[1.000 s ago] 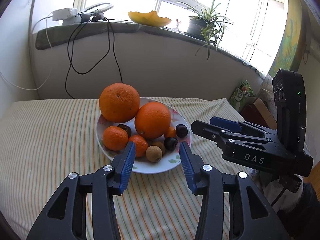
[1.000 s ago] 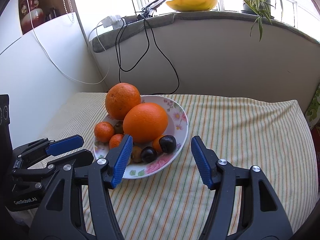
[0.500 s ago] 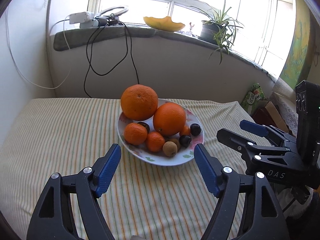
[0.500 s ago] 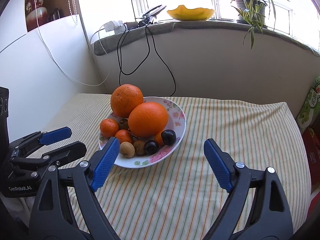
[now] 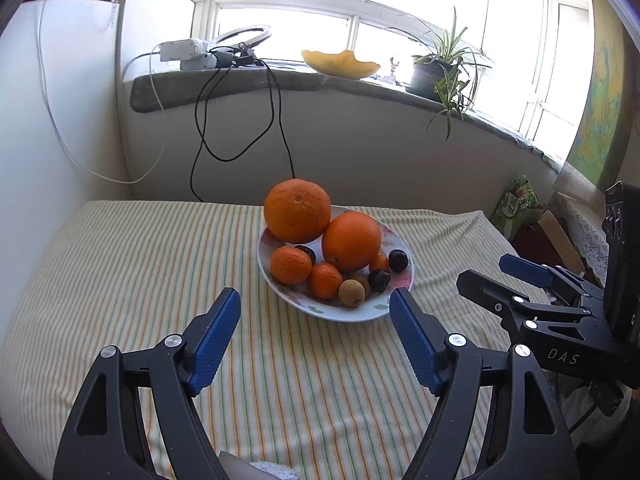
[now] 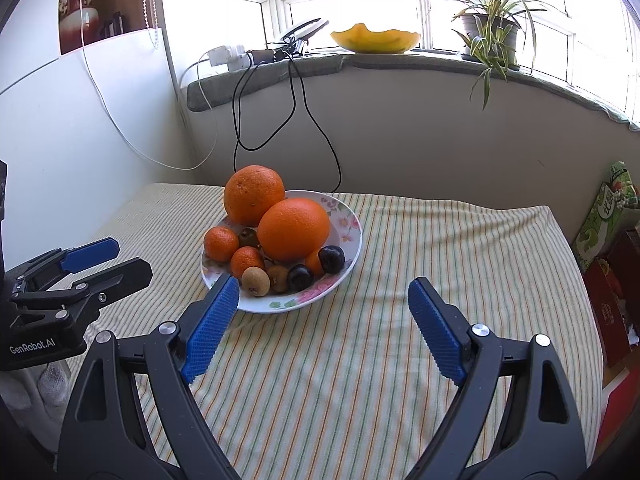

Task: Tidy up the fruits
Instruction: 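Open both tools and withdraw them from the plate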

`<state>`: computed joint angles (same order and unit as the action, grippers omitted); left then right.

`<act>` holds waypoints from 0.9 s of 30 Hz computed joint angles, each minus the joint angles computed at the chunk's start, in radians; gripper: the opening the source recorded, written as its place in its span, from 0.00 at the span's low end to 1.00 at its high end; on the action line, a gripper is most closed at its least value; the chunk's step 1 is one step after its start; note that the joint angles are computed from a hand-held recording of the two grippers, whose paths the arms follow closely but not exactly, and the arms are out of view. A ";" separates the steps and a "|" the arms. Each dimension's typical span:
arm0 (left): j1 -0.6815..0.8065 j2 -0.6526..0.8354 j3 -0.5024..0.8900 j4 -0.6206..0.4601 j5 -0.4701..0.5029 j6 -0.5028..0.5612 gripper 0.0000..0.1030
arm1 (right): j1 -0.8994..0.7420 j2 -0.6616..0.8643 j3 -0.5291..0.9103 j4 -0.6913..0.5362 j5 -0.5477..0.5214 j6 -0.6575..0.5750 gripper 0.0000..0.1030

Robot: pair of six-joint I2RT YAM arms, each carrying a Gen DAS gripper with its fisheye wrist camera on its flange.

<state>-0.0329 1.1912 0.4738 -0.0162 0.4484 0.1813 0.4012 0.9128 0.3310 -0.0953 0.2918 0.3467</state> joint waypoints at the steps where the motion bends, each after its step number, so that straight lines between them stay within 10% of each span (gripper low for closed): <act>1: 0.002 -0.008 -0.002 -0.005 0.002 0.001 0.75 | 0.001 -0.011 -0.004 -0.004 0.001 0.006 0.86; 27: 0.024 -0.079 -0.011 -0.047 0.034 0.016 0.75 | 0.081 -0.043 0.009 -0.053 0.061 0.048 0.86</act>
<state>-0.0087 1.1117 0.4624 -0.0631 0.4820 0.1971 0.4823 0.8698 0.3403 -0.1483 0.3523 0.3946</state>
